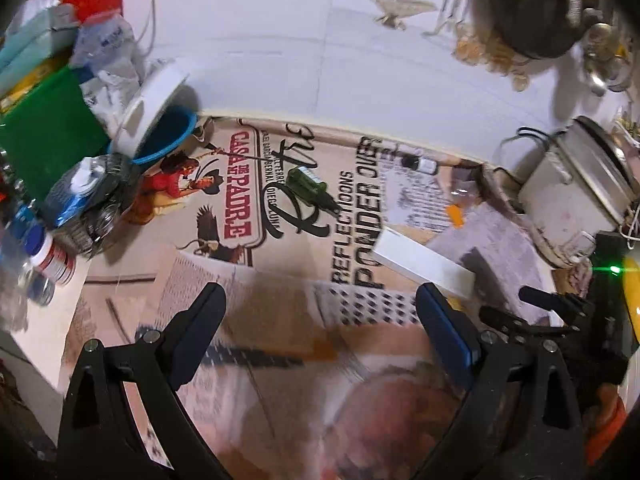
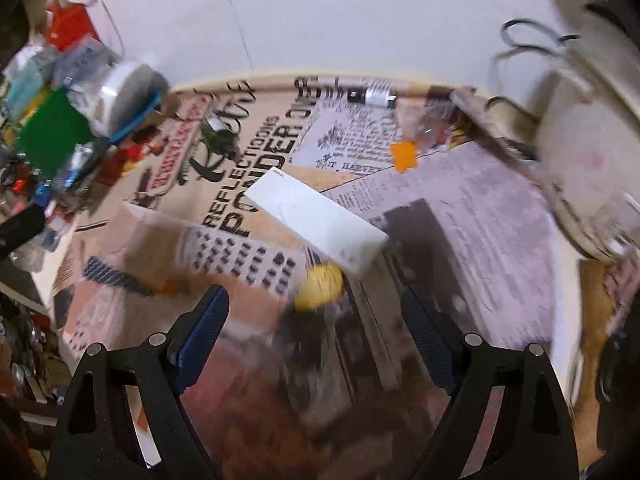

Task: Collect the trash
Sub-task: 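Grasp the green bottle with the left gripper while the right grasps the white card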

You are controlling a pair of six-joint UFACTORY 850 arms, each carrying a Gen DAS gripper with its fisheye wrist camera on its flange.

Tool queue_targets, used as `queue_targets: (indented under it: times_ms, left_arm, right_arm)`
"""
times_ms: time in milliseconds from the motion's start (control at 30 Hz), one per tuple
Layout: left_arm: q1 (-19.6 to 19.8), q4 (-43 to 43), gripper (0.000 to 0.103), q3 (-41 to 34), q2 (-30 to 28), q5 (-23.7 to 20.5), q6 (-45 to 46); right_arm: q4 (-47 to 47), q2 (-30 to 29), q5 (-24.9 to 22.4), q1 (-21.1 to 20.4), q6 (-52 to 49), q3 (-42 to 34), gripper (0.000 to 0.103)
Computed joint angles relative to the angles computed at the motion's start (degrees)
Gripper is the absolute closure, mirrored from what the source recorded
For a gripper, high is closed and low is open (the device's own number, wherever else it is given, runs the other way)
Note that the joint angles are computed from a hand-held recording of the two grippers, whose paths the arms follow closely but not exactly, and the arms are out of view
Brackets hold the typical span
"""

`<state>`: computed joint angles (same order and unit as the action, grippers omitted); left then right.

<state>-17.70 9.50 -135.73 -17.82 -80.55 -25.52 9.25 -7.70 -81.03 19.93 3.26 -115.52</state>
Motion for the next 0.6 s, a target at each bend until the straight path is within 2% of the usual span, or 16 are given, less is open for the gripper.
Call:
queue_targets:
  times_ms: [167,267,467,567,600]
  left_arm:
    - [4.83,-4.13,0.007,-4.63,-5.81,-3.15,4.42]
    - [6.18,-5.04,0.007,-5.77,-7.99,-3.89,5.47]
    - [7.33,-7.77,0.007,-7.35,-11.19,-4.61,7.61]
    - [7.5,-8.27,0.007,-12.6,-15.36,-6.31,8.83]
    - [7.55,-8.22,0.007,-16.58,-17.96,-7.81,9.24]
  right_arm:
    - [-4.83,-8.45,-3.77,2.15,-2.43,-5.63,0.017]
    - [-6.84,-10.88,-4.59,2.84,-3.08,-7.31,0.017]
    - [-5.42,-11.2,-5.33,2.76,-6.01,-6.29,0.018]
    - [-5.2,-10.07,-4.11,2.4,-6.06,-4.59,0.02]
    - [-4.85,-9.58,-3.72,2.05,-5.57,-4.1,0.024]
